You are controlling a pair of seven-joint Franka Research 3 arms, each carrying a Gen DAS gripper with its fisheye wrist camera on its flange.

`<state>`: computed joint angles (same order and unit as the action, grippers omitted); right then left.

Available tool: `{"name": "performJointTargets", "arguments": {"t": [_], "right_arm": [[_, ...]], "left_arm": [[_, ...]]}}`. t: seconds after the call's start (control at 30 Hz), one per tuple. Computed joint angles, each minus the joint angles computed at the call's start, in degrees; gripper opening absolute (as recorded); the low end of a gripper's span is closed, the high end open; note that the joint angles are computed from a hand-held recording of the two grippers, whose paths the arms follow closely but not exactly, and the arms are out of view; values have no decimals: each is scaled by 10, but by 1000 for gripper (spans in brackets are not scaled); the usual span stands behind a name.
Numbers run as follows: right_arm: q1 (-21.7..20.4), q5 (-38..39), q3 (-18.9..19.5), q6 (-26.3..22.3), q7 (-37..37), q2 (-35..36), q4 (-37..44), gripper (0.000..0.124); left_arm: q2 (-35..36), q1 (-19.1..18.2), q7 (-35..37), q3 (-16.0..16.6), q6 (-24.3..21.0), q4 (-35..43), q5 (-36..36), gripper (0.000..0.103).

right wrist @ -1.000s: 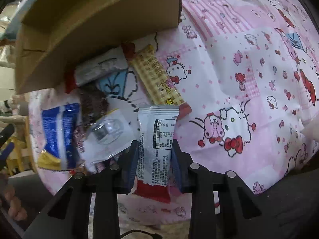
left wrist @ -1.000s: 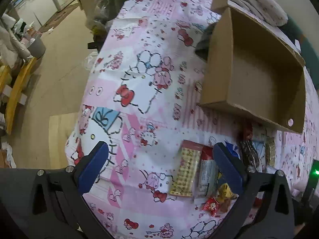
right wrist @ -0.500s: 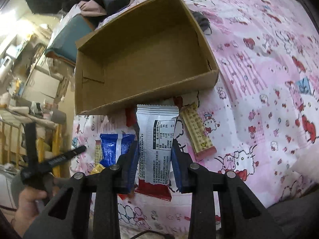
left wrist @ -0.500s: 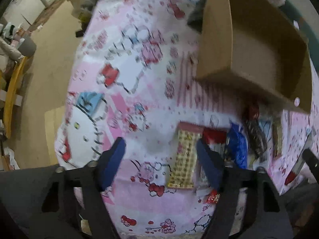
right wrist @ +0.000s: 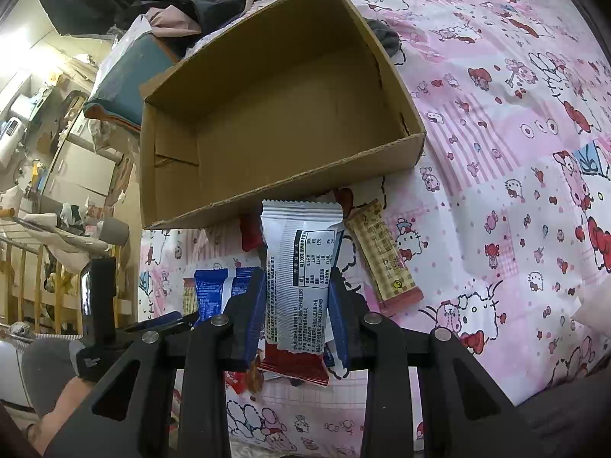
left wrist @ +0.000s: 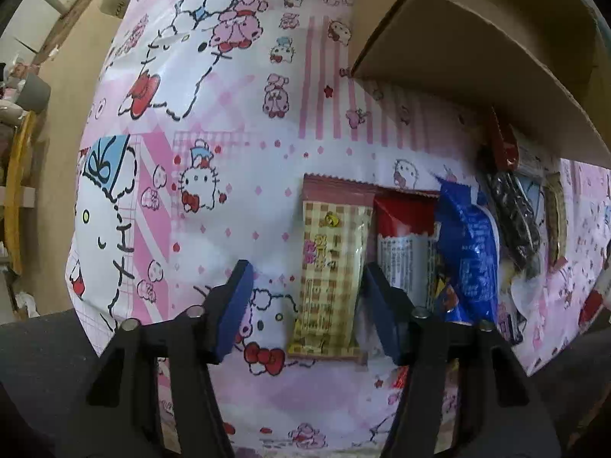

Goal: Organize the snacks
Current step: 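Close both tools on their bars and lift them toward the box, then lower both held bars into the box and open both tools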

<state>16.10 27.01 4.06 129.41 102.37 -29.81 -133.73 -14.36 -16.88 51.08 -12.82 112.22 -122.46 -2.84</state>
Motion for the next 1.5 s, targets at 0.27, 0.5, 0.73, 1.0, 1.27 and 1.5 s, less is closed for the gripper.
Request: {"name": "performJointTargets", "arguments": {"t": [0.27, 0.5, 0.73, 1.0, 1.27, 1.5], "right_arm": [[-2, -4, 1, 11, 4, -5, -7, 33], [-2, -10, 3, 16, 4, -9, -8, 33], [1, -4, 1, 30, 7, -19, -16, 33], [13, 40, -12, 125, -32, -63, -36, 33], [-3, 19, -21, 153, -53, -44, 3, 33], [-4, 36, -34, 176, -66, -7, 32, 33]], "left_arm": [[10, -6, -13, -7, -2, 20, 9, 22], [-44, -2, -32, -8, -7, -10, 39, 22], [-82, 6, -73, -9, 9, -19, 74, 22], [-155, 5, -95, -4, 175, -43, 123, 22], [-100, 11, -40, -7, 221, 54, 140, 22], [-38, 11, 8, -10, 236, 119, 139, 22]]}}
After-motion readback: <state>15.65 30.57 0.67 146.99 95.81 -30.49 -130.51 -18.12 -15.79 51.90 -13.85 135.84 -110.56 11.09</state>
